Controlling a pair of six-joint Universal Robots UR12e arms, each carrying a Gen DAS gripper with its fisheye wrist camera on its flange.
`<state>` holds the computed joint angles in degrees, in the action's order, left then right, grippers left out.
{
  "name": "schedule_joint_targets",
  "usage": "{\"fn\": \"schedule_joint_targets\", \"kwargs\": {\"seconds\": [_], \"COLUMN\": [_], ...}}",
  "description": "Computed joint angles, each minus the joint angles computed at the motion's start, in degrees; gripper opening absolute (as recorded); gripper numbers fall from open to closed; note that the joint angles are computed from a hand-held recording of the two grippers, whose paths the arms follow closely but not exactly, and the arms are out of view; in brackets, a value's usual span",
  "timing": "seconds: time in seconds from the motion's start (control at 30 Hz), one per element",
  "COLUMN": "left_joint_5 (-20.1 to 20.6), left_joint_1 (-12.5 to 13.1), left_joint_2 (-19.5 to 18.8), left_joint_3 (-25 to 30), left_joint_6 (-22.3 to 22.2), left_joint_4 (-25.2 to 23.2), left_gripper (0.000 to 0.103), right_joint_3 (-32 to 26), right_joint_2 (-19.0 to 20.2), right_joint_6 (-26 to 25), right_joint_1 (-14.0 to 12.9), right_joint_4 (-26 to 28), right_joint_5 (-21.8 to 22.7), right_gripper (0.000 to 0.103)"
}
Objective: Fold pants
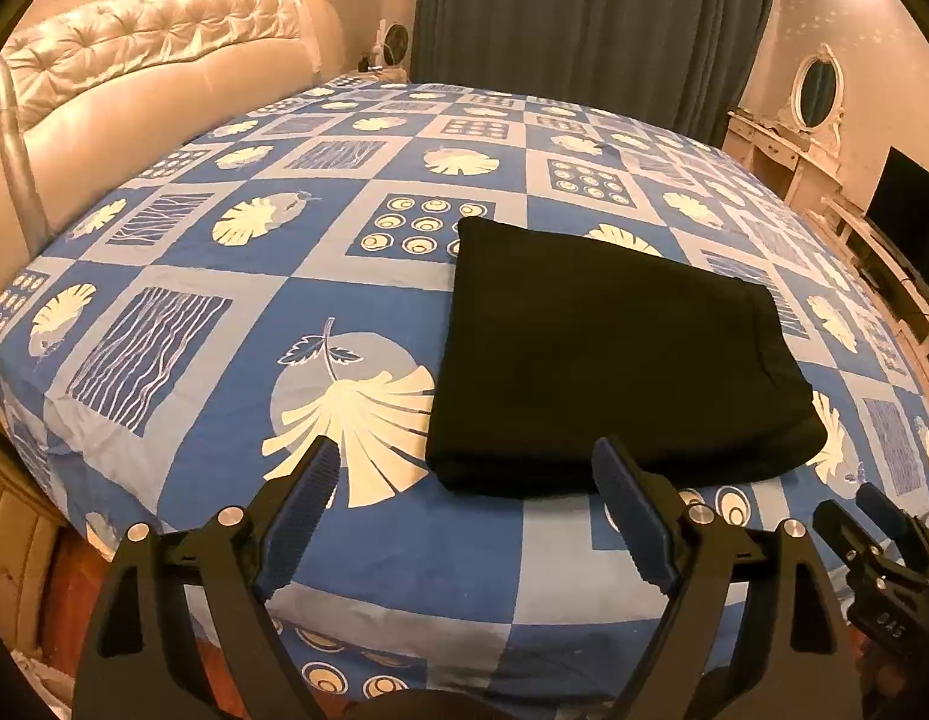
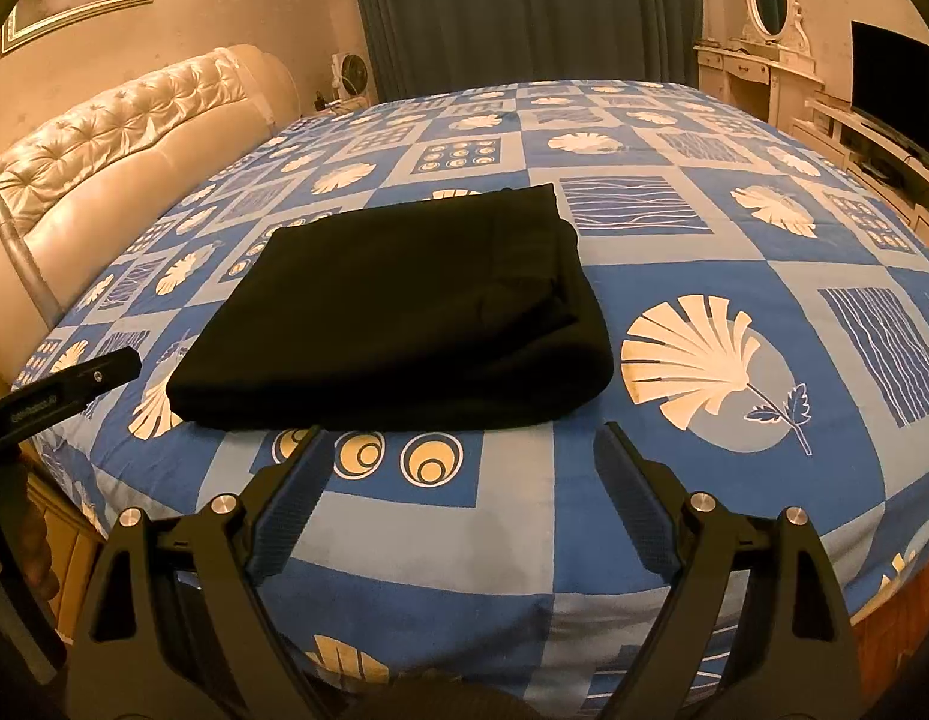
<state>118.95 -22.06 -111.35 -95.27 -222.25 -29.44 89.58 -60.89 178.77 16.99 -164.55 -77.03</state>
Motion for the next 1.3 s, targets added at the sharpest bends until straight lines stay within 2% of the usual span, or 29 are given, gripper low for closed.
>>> {"fn": "schedule_joint_targets", "kwargs": {"seconds": [0.43, 0.77, 1.03, 1.3], "left_joint_5": [-0.03, 3.07, 8.60, 7.76], "left_joint_1": [-0.08, -0.80, -2.13, -2.10], "left_joint_2": [-0.01, -0.50, -1.37, -1.39], "left_joint_3": [-0.15, 0.67, 1.66, 1.50], "left_joint_6": [-0.11, 0.96, 3.54, 3.95], "left_joint_4": [0.66, 0.33, 1.28, 2.81], "left_gripper": [0.085, 0.085, 0.086, 0.086], "right_joint_3": [0.61, 0.45, 0.22, 0.25], "right_joint_2": [-0.40, -0.31, -0.16, -0.12], "right_joint_6": [0.23, 0.13, 0.21, 0.31], "right_joint_1": [-0.15, -0.27, -0.27, -0.23], "right_joint_4": [-0.26, 0.15, 0.65, 0.91], "right_joint_5": [0.17, 0.46, 0.50, 0.48], "right_gripper": [0.088, 0.088, 0.088, 0.088]}}
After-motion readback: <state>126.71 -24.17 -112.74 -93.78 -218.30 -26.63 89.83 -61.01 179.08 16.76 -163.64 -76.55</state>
